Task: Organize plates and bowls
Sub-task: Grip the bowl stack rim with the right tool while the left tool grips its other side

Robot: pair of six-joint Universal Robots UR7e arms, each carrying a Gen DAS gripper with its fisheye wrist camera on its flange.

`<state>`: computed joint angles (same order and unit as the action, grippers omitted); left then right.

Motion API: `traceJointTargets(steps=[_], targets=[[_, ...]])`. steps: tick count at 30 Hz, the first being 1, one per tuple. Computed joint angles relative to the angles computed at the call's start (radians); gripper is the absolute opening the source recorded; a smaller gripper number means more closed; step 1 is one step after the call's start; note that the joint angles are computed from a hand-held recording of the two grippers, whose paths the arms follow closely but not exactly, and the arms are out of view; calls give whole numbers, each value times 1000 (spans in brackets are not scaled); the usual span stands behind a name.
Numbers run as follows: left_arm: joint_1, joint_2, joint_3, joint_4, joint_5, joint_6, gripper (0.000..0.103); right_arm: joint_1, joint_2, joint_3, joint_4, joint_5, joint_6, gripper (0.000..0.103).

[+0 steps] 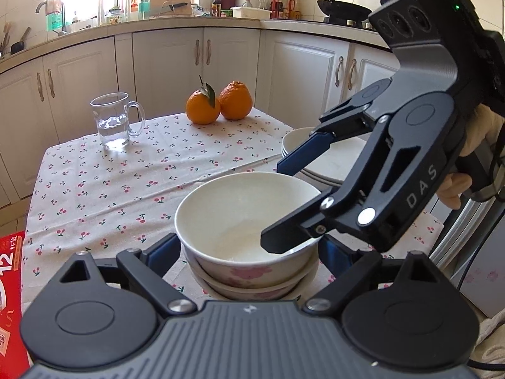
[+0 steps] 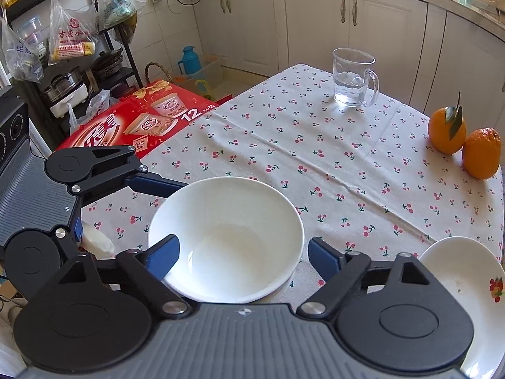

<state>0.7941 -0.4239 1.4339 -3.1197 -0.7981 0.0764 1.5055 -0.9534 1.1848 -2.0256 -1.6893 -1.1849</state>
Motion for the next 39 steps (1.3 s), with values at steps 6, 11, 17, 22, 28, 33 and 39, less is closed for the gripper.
traceJointTargets(steps=[6,11,17,22,28,33,39], targets=[[0,-44,48,33,-25,9,94,-7,-29,31,-33,31,-42,103],[7,-82,75,129,-42,28,94,-21,-77,84,-59,61,-133,103],[36,-96,66,236,-76,59,94,-42,-121,177,-140,22,-254,103],[70,-82,22,304,-118,98,94,-56,-116,238,-238,-39,-339,103],[113,-69,-40,368,-208,169,94,-65,-71,227,-267,-67,-392,103],[138,-69,-82,436,-282,254,93,-62,-31,165,-193,-53,-389,103],[157,-62,-124,482,-334,349,92,-54,2,103,-102,-63,-410,101]])
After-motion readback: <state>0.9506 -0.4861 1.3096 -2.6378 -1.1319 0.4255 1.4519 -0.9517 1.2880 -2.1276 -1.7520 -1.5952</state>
